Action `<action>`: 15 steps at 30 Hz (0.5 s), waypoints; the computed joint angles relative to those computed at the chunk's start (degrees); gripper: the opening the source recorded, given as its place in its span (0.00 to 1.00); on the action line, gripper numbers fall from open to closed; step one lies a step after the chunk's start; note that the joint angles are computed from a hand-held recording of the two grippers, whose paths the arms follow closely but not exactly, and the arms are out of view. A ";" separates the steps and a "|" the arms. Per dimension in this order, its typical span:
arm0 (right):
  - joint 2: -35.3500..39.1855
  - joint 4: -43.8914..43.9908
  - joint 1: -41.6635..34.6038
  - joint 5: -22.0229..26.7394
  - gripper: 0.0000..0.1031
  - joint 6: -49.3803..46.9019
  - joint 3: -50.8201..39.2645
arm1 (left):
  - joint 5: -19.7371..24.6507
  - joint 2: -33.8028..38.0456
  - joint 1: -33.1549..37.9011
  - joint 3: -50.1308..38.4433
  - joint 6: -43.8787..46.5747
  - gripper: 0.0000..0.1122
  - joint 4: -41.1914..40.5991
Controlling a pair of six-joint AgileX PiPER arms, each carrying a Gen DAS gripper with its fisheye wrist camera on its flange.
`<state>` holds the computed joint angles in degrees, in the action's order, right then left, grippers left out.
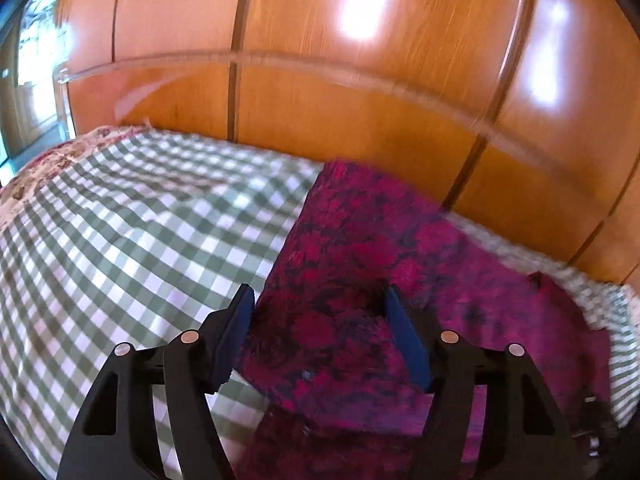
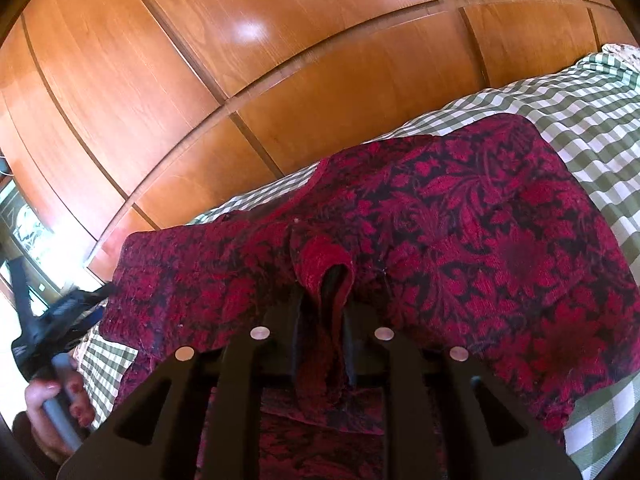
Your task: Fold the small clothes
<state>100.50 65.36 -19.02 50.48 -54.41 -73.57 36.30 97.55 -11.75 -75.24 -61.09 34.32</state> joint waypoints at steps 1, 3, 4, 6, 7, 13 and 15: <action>0.09 -0.20 0.09 0.03 0.14 0.29 -0.29 | 0.69 1.07 0.12 0.54 -0.31 0.52 1.30; 0.00 -0.50 0.26 0.26 0.15 0.04 -0.16 | -1.23 2.82 1.19 3.84 -1.73 0.50 3.16; -0.23 -0.96 0.68 -0.17 0.15 0.10 -0.06 | -5.61 1.40 2.74 7.21 -4.07 0.50 3.05; -0.79 -1.50 1.36 -0.97 0.15 0.26 0.30 | -7.87 0.39 3.87 8.78 -4.43 0.50 2.70; -0.87 -1.46 1.38 -0.94 0.15 0.30 0.35 | -7.82 0.38 3.64 9.06 -5.41 0.50 3.89; -3.47 4.10 -0.80 3.89 0.54 -4.46 2.70 | -6.90 -0.67 3.26 10.34 -9.75 0.63 7.99; -5.16 2.85 -0.21 3.76 0.53 -3.91 3.05 | -7.00 -0.92 3.34 10.77 -11.24 0.66 8.53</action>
